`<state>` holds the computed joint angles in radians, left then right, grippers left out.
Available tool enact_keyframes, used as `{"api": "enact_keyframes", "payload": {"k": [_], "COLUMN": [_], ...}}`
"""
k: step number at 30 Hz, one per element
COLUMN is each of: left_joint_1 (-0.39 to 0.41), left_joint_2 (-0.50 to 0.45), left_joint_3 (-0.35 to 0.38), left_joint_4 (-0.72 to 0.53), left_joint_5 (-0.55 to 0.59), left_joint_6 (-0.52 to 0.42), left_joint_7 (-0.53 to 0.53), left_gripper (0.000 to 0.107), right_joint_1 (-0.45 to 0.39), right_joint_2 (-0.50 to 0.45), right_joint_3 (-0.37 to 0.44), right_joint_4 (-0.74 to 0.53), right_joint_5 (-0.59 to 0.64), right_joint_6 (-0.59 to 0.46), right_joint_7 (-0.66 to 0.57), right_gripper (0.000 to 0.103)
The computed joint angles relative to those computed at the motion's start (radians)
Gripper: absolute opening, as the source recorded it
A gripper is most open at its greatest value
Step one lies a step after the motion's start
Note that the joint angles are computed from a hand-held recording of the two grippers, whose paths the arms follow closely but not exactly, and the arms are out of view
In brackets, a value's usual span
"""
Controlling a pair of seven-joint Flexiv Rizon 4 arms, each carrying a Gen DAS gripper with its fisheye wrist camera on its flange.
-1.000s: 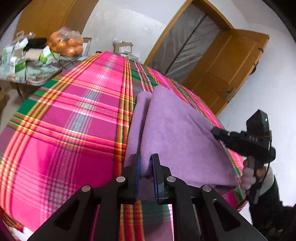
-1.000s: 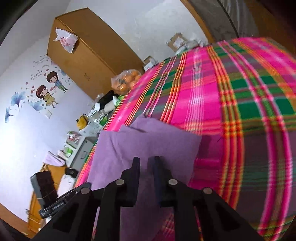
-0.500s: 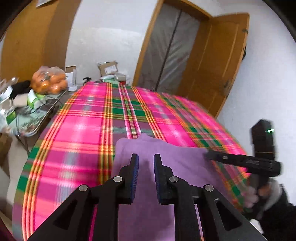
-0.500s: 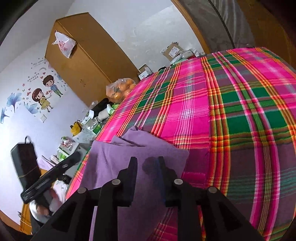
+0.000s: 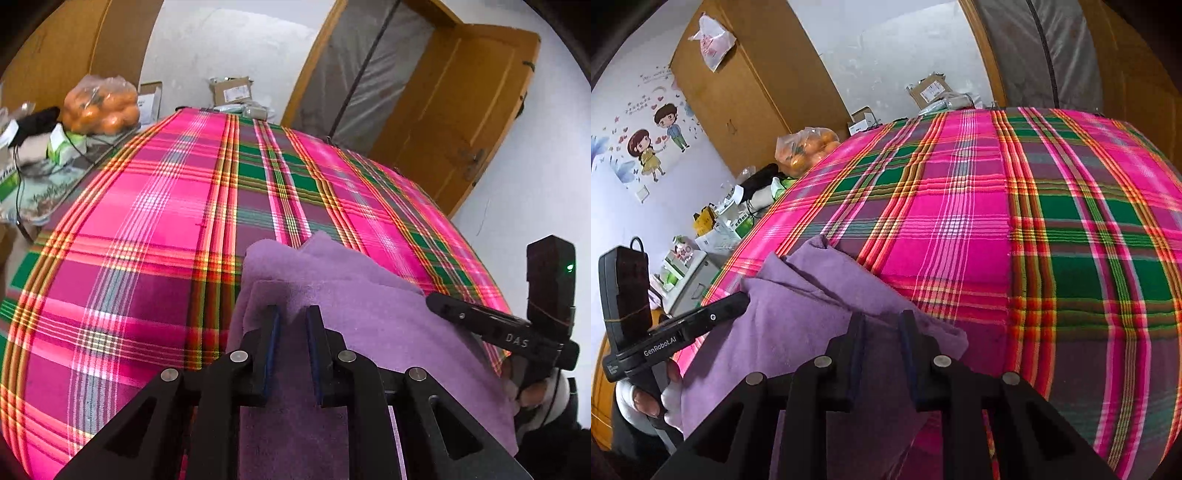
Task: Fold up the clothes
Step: 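Fold the held edge over the sweatshirt body toward the left gripper, then release the sweatshirt and press the right gripper along the new fold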
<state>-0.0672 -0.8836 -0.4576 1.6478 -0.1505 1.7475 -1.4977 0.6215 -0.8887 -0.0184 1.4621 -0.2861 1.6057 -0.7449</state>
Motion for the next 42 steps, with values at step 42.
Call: {"api": "enact_keyframes", "payload": {"k": [42], "left_joint_1": [-0.191], "left_joint_2": [0.222], "left_joint_3": [0.278], "left_joint_4": [0.372], "left_joint_5": [0.042], "left_joint_6": [0.261], "left_joint_7": [-0.201], "left_gripper": [0.017], "right_joint_1": [0.356], "right_joint_2": [0.169], "right_joint_3": [-0.275], "right_joint_4": [0.339], "right_joint_5": [0.148], "right_joint_6": [0.162], "right_joint_7": [-0.310], "right_gripper": [0.034]}}
